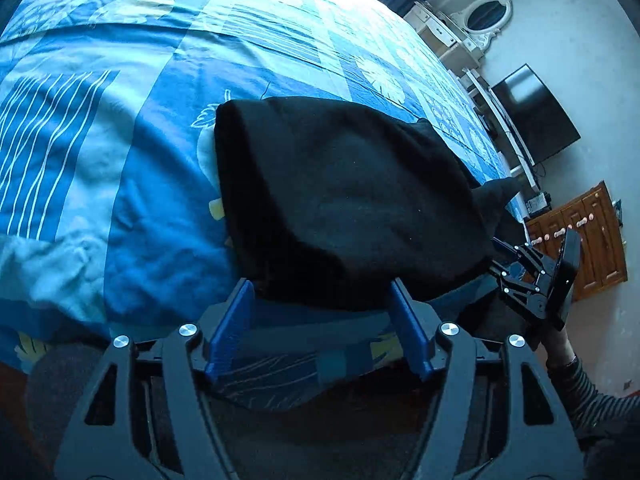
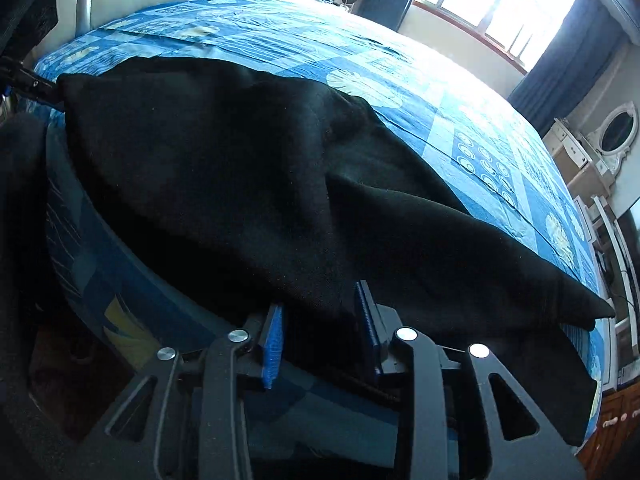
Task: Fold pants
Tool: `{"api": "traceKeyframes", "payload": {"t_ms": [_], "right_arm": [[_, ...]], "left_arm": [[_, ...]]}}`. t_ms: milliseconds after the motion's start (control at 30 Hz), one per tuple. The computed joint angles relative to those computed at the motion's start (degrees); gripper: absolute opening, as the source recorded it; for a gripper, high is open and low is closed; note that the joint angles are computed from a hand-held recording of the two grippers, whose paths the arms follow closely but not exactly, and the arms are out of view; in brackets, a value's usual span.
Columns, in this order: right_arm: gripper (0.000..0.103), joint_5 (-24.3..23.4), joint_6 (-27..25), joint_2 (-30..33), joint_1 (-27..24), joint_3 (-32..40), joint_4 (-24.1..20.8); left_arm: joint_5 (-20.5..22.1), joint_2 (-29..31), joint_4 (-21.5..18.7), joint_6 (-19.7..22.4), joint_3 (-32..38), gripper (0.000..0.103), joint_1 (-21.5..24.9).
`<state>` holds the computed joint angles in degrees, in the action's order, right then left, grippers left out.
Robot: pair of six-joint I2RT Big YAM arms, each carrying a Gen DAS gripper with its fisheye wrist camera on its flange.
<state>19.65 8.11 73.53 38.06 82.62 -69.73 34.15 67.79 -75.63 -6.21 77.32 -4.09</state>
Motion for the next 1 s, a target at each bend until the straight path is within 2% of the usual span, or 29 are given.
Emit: {"api": "traceKeyframes", "payload": {"t_ms": [67,133,233,333,400,567,667,733,833,1000], "right_arm": [[0.052,-5.4,4.6,-1.2,-1.9,-0.3,0.1],[0.053,-11.9,10.7,-2.5,-4.1,-1.6,1.7],[0.054,-20.3,19.3,-4.8,-7.7,-4.4,5.7],[0.054,-26.2,25.7,-6.3,-10.5,-6.8,9.6],[0.054,-27.2,28.1,-7.1,-10.7,-7.8,10.8],[0.059,-26.3,27.6,-6.7,-10.1,-7.9,10.9],[0.061,-24.9,26.6,-6.5,-9.3,-7.7,10.5],[0.061,-24.8,26.3,-6.8,-9.3,-8.1,10.6],[0.062,-25.1,26.8,-7.0,-9.4,-8.4,10.8],[0.065,-25.6,27.0,-6.8,-9.7,-8.9,11.9]], "left_arm": [[5.3,-1.3,0.5,-4.0,-2.0,0.069,2.1],[8.0,-2.2,2.1,-8.3,-3.7,0.069,2.9],[8.9,-2.7,4.8,-12.8,-5.4,0.069,2.2],[8.7,-2.6,5.6,-14.9,-6.1,0.069,0.6],[8.4,-2.4,5.6,-15.9,-6.0,0.069,-0.4],[8.2,-1.5,6.5,-18.5,-4.4,0.069,-2.3],[10.4,-1.7,7.3,-21.4,-4.9,0.069,-1.5],[9.6,-1.8,7.6,-22.4,-5.0,0.069,-1.3],[10.9,-2.3,8.4,-25.3,-5.3,0.069,-0.4],[9.9,-2.3,9.9,-25.7,-5.3,0.069,-0.3]]}}
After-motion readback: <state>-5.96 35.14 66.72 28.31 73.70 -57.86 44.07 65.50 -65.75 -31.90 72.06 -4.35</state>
